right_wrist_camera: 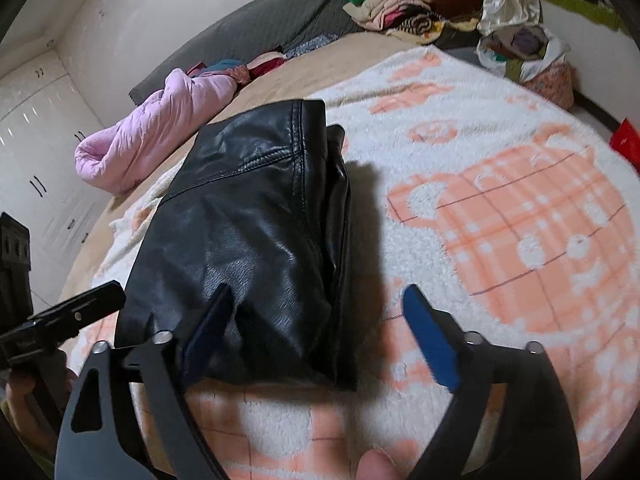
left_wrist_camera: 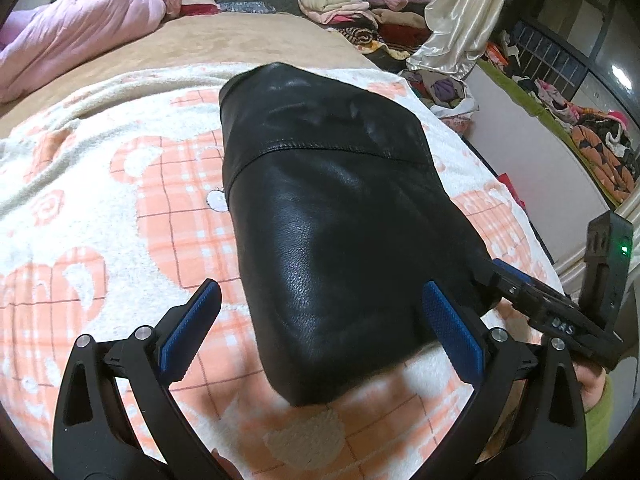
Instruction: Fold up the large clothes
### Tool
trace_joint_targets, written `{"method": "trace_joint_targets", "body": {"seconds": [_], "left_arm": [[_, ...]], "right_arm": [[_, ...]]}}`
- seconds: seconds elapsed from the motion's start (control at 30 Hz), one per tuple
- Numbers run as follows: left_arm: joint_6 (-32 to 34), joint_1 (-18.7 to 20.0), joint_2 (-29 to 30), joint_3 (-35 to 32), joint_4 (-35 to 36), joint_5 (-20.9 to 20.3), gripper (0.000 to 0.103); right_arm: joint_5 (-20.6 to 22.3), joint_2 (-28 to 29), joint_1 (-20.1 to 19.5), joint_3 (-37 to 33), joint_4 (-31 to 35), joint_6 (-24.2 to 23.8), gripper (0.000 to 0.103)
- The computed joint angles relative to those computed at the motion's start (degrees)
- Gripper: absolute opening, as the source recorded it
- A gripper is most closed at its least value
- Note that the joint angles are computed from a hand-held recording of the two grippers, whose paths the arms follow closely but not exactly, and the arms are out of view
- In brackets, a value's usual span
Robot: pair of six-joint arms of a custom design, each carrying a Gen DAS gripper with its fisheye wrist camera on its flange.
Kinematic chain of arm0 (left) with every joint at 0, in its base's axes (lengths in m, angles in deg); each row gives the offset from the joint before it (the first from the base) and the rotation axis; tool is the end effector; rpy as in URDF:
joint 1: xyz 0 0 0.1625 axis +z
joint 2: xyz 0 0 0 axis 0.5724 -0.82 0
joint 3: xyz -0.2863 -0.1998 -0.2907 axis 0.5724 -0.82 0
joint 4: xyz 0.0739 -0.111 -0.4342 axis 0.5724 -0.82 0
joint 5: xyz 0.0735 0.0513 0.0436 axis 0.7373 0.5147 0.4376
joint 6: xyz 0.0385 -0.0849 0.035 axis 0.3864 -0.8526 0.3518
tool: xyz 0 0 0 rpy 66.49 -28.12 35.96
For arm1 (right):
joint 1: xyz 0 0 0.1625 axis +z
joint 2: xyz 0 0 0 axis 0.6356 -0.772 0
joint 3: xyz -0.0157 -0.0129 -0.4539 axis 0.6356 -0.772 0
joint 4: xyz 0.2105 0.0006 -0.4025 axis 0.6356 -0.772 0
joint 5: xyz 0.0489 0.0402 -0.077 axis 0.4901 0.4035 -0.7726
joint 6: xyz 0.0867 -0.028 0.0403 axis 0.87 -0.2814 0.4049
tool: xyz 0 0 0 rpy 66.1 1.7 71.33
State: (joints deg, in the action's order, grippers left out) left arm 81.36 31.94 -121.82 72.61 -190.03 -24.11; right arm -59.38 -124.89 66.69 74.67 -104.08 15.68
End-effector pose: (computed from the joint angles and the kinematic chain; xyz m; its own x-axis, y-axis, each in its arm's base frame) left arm -0.0183 -0.5544 0.3247 -0.8517 -0.1390 -0.5052 0.2368 0.7580 -0.6077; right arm 0.3072 -0.6374 0.0088 -0.8369 -0.4771 0.2684 -0.5463 0.7591 -0.3540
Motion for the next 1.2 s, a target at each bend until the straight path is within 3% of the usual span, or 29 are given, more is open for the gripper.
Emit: {"method": "trace_joint_targets", "body": {"seconds": [0.2, 0.4, 0.53, 0.87, 1.2], "left_arm": [[0.7, -2.2, -1.6, 1.9, -1.5, 1.2, 0.094], [1.0, -4.8, -3.6, 5.3, -4.6, 3.3, 0.094], [0.2, -5.8, -5.5, 7.8, -5.8, 2.3, 0.094], [-0.4, -9.9, -7.4, 14.8, -9.7, 8.2, 0.094], [-4.8, -11.0, -8.5, 17.9, -8.2, 9.5, 0.094]], "right_arm": [[-1.0, -2.0, 1.6, 4.9, -8.1, -2.9, 0.098], [-0.2, -4.0, 2.5, 9.7, -14.2, -5.6, 0.098], [-0.4, -5.3, 3.1, 13.1, -18.7, -7.9, 0.098], [-2.2, -7.1, 3.6, 18.7, -22.3, -10.4, 0.099], [-4.7, -7.6, 3.5, 21.1, -23.3, -10.7, 0.099]]}}
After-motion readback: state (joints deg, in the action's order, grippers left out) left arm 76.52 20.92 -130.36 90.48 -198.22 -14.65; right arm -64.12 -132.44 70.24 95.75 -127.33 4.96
